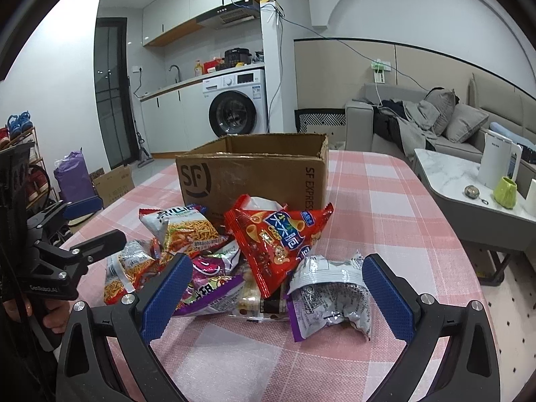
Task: Organize snacks
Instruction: 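Grasp the white red-printed noodle bag with the left tool while the right tool grasps the silver purple-edged bag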
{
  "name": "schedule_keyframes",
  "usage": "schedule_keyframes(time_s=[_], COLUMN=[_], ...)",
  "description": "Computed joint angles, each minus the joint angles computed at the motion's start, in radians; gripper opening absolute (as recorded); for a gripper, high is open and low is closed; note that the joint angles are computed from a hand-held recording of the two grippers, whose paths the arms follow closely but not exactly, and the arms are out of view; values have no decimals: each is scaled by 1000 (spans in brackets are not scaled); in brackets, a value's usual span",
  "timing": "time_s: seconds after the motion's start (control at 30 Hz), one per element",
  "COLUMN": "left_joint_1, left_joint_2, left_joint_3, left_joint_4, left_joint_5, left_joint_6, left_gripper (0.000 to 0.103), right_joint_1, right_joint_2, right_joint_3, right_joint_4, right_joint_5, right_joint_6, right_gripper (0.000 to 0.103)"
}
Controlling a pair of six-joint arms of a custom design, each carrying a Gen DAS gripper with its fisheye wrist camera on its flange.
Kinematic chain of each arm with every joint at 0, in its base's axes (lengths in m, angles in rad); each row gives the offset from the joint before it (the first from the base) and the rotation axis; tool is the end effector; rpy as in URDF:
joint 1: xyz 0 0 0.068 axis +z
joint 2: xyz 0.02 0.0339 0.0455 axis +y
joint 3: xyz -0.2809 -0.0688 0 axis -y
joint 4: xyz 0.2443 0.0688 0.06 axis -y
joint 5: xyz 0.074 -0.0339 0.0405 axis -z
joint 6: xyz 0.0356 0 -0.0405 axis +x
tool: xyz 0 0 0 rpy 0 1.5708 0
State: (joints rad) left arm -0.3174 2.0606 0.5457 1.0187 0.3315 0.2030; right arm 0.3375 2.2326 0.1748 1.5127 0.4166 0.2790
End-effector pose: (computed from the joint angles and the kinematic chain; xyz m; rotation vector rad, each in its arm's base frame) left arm 0.3008 -0.1110 0.0696 0.7259 1.9311 -0.4128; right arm 0.2147 0.0601 0.0359 0.1840 2.0572 -0.0627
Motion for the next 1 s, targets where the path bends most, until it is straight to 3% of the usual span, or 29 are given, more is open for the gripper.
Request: schedule_keyframes(time_s=[0.07,0.23,0.33,0.57,1.0], left_joint_1=[-3,-9,-9,-2,1], left_joint_2=[-2,-26,-28,-7,99], left_joint_3=[-7,8,35,85,290], left_joint_4=[4,-104,-190,-290,-559], left_joint_5=[1,10,12,9,16], left_joint_6=[10,57,72,82,52], left_gripper=[103,103,103,102,102], right_joint_1=[-6,-53,-74,-163,-267], right_joint_2=[-7,-43,-88,-148,-87], right_joint_3=[-2,-10,-5,29,150], right_joint_4=[-11,-59,-146,-313,-482], right_joint_5=[1,-23,-15,-117,-236], right_joint_6=[-1,14,23,38,59], right_gripper=[103,103,103,103,99])
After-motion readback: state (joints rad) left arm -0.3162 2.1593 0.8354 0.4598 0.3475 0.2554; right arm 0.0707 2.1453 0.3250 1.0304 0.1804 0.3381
